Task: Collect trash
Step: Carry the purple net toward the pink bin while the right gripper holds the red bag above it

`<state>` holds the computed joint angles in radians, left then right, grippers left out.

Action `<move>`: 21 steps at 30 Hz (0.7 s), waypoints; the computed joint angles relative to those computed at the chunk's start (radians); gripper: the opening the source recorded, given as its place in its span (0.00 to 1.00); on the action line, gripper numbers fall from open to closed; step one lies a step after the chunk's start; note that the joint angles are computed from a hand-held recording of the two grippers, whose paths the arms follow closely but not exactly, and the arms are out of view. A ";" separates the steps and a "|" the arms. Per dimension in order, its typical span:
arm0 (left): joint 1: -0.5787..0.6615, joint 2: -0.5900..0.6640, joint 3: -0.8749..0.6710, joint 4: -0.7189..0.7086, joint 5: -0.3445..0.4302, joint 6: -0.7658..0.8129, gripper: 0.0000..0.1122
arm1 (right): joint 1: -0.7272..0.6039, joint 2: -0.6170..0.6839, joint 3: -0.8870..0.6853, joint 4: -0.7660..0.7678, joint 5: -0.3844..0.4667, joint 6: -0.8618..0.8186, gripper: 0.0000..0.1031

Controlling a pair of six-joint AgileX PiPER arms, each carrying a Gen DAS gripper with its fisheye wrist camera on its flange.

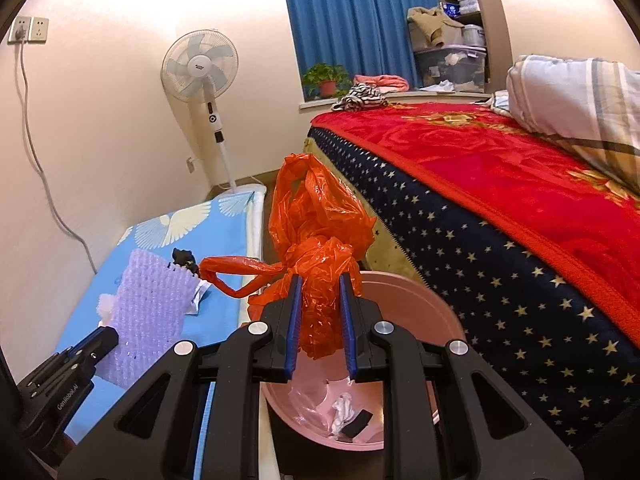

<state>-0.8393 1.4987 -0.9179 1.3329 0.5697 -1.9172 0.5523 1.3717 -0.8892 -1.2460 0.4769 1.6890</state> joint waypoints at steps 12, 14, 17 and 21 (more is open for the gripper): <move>-0.003 0.003 -0.005 0.024 0.001 -0.015 0.09 | 0.005 0.000 0.005 -0.013 0.032 0.024 0.18; -0.004 0.005 -0.007 0.025 0.001 -0.015 0.09 | 0.004 -0.002 0.007 -0.015 0.032 0.026 0.18; -0.004 0.008 -0.009 0.025 0.001 -0.016 0.09 | -0.006 0.005 0.007 -0.022 0.024 0.035 0.18; -0.003 0.021 -0.024 0.028 -0.004 -0.009 0.09 | -0.007 0.015 0.002 -0.025 0.028 0.043 0.18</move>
